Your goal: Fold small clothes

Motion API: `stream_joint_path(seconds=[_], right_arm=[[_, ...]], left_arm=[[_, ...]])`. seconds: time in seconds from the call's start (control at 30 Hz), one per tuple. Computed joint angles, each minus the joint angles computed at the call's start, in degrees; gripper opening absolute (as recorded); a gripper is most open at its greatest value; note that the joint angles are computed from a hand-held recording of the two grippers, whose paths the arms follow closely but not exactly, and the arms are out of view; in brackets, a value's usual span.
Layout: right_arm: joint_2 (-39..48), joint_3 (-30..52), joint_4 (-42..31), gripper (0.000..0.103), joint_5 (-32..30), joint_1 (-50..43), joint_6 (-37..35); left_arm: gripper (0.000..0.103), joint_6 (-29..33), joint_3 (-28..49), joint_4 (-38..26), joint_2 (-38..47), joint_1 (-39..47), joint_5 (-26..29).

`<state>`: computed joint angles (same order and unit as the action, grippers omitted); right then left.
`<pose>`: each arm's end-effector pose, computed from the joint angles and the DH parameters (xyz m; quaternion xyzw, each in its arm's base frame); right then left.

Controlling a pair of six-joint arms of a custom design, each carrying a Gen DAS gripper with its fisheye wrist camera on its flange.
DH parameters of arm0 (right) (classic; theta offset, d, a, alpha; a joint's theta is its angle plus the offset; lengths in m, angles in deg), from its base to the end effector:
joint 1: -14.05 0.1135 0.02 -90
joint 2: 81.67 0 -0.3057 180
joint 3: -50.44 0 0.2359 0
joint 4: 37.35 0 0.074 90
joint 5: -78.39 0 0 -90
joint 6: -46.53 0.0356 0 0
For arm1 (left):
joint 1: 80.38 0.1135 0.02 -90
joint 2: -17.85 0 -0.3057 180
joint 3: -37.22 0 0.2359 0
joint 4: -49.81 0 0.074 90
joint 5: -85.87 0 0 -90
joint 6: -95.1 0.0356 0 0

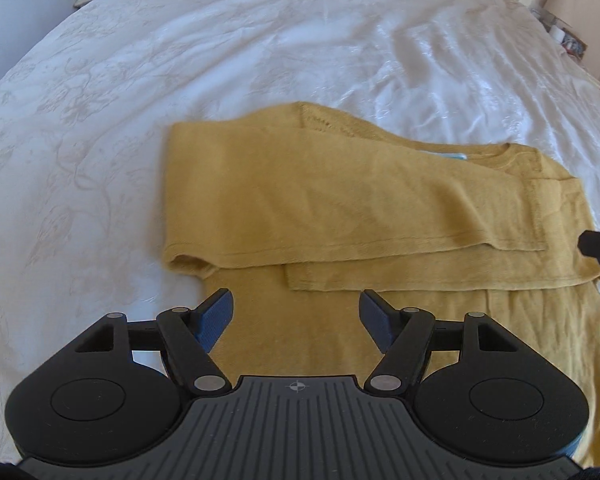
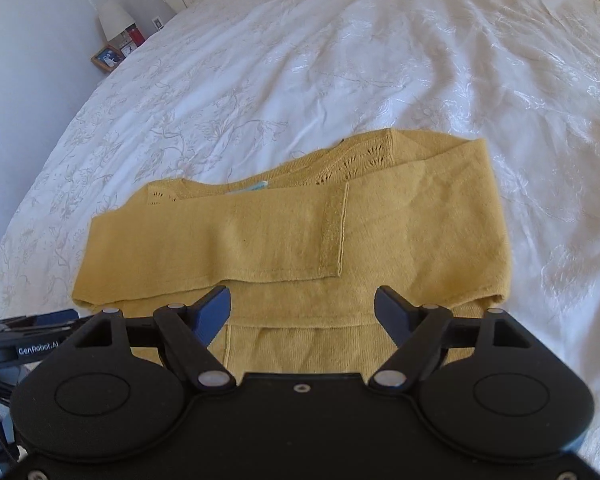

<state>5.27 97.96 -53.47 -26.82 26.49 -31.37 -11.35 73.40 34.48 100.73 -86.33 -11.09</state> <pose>0.2394 0.0624 0.1796 -0.0420 0.9466 0.1859 0.2600 0.1946 -0.0159 0.1486 -0.1032 0.9632 0.0109 0.2481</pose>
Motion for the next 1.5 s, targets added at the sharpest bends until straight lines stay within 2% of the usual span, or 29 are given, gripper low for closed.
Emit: stream_joint_path(seconds=[0.23, 0.37, 0.43, 0.53, 0.57, 0.6, 0.63, 0.7, 0.87, 1.0, 1.13, 1.2, 1.27, 1.3, 1.5], right_arm=[[12.0, 5.7, 4.2, 0.08, -0.5, 0.5, 0.2], [16.9, 8.0, 5.0, 0.078, -1.1, 0.4, 0.9], [18.4, 8.9, 4.7, 0.071, -0.4, 0.5, 1.3], [19.1, 9.7, 3.8, 0.042, 0.7, 0.9, 1.9], [19.0, 10.0, 3.2, 0.023, 0.9, 1.0, 1.8], [18.9, 10.4, 2.7, 0.015, 0.4, 1.0, 1.5], [18.1, 10.1, 2.9, 0.014, -0.2, 1.0, 1.1], [15.0, 9.7, 2.8, 0.013, -0.3, 1.4, -0.9], [8.0, 11.0, -2.7, 0.013, 2.1, -1.2, -6.7], [10.6, 12.5, -5.0, 0.013, 6.9, -5.4, -10.0], [16.3, 14.0, -4.7, 0.015, 7.8, -7.1, -12.6], [18.9, 14.8, -4.8, 0.023, 9.2, -5.9, -14.0], [20.4, 15.0, -4.5, 0.024, 10.1, -5.2, -14.5], [20.8, 14.9, -4.1, 0.027, 10.4, -5.0, -14.3], [20.5, 13.2, -2.4, 0.048, 10.5, -5.7, -13.5]], left_arm=[[0.069, 4.6, -4.2, 9.5, 10.2, 7.7, 2.0], [0.078, 6.1, -6.6, 16.3, 13.2, 8.7, 2.9], [0.082, 5.4, -6.7, 17.1, 13.7, 8.6, 2.9], [0.089, 4.4, -6.6, 17.5, 14.2, 7.8, 2.5], [0.091, 4.1, -6.4, 17.5, 14.3, 7.5, 2.4], [0.093, 3.9, -6.4, 17.9, 14.8, 7.3, 2.3], [0.093, 3.8, -6.3, 17.9, 15.0, 7.2, 2.2], [0.094, 3.5, -6.1, 17.7, 15.1, 7.1, 2.0], [0.094, 3.4, -6.0, 17.8, 15.3, 7.1, 2.1], [0.094, 3.5, -6.0, 17.7, 15.2, 7.2, 2.1], [0.095, 3.4, -6.0, 18.0, 15.3, 7.1, 2.0], [0.098, 3.4, -5.9, 17.9, 15.6, 7.1, 1.9], [0.101, 3.1, -5.5, 17.9, 16.1, 7.1, 2.0], [0.103, 3.0, -5.3, 18.0, 16.5, 7.2, 2.0], [0.103, -0.4, -5.7, 20.3, 17.9, 4.7, -1.1]])
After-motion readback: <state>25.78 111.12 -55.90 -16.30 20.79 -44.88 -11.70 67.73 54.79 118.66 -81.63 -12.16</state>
